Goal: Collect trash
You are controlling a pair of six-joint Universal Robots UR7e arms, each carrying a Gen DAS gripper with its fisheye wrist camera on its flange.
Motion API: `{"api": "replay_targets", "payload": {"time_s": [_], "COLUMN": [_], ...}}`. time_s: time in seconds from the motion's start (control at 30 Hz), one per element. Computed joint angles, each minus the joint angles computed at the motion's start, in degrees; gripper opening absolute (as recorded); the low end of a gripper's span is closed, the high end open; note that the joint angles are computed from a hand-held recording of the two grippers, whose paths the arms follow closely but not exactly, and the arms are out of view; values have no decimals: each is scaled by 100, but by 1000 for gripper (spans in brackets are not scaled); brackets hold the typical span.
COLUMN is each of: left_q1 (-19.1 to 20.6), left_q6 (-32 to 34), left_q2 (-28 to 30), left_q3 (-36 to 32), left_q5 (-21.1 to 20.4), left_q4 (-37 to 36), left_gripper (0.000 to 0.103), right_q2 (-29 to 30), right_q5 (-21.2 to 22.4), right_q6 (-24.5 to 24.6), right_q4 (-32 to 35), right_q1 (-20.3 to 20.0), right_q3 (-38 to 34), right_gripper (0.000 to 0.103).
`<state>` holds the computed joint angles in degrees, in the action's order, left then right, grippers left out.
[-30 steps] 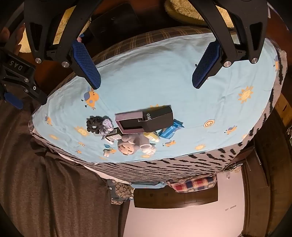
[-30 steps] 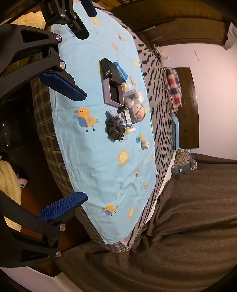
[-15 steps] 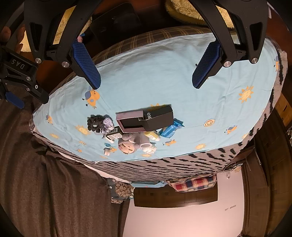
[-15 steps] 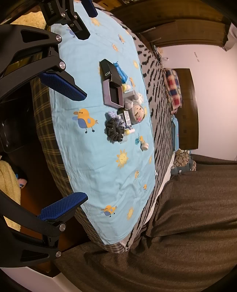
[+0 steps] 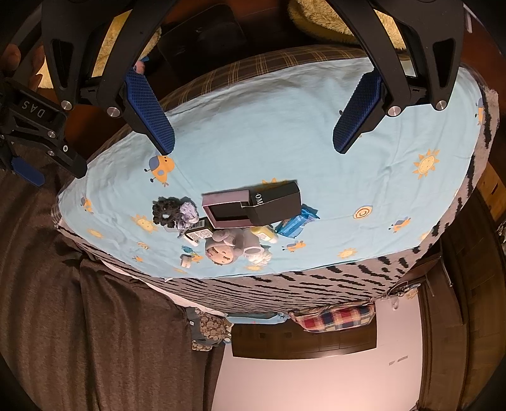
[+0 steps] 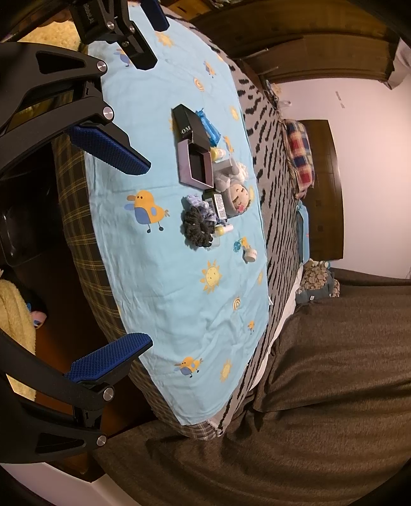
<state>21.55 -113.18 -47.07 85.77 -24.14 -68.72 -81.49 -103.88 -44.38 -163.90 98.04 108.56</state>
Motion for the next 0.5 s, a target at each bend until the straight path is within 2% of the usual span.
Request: {"api": "replay_targets", "payload": {"time_s": [0.5], "left_q1": [-9], "left_q6": [2], "left_q2": [-48], "left_q3": [30], "left_q5": [25], "left_q4": [-23], "left_gripper": [95], "right_q2": [-45], "right_q5": [134], "right_q6": [12], "right_q4": [55], "right_q1": [-31], "right_q3": [33], "right_gripper": [100]}}
